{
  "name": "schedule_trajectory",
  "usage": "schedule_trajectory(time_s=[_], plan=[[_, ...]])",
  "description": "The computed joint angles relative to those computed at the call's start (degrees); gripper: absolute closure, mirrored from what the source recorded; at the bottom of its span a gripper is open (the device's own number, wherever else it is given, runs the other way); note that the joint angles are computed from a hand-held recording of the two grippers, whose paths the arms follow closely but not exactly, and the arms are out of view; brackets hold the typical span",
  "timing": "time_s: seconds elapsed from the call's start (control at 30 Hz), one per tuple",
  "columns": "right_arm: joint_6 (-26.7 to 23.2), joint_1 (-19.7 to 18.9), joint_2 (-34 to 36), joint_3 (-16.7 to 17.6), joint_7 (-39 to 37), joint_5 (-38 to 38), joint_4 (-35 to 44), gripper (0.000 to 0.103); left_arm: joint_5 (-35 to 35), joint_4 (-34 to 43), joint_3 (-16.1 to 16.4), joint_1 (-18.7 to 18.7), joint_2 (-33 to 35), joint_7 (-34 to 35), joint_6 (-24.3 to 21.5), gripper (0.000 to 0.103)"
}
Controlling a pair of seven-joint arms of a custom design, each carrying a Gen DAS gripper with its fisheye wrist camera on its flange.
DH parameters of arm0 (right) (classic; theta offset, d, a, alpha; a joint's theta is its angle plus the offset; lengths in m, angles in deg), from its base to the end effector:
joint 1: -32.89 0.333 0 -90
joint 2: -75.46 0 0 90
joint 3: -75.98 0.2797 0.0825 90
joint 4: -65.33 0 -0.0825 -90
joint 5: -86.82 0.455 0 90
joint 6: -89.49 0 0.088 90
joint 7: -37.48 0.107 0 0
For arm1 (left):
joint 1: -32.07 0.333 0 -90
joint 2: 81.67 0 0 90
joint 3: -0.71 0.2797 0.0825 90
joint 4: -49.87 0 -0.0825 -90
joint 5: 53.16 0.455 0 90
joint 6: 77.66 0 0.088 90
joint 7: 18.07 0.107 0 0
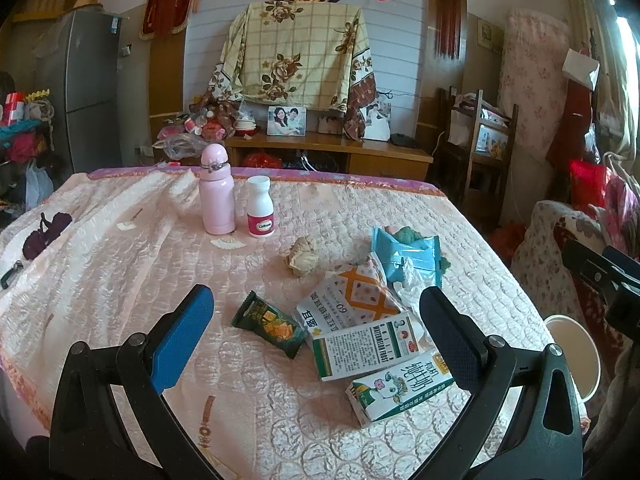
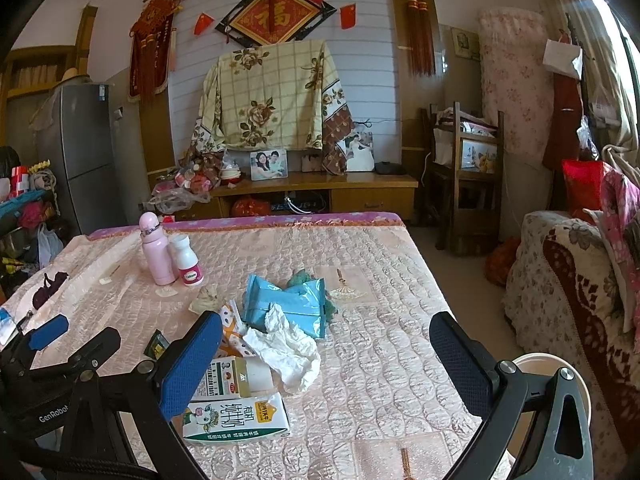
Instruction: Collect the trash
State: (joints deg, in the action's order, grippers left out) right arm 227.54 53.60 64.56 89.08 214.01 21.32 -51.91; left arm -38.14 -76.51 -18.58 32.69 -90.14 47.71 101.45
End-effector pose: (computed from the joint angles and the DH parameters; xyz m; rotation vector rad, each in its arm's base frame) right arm 0.5158 0.3459 0.5301 -1.3891 1.7325 -1.0439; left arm 0.5758 -0.2245 0.4984 -1.4736 1.7805 -1.1279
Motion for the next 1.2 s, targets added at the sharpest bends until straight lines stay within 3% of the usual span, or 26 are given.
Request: schedule_trajectory(time_s=[1.2], plan=[[-0.56, 0.39, 1.69, -0.92, -5.35, 4.43, 0.32, 0.0, 1.49, 0.43, 1.34, -1.69, 1.12, -1.11, -1.69, 0.001]])
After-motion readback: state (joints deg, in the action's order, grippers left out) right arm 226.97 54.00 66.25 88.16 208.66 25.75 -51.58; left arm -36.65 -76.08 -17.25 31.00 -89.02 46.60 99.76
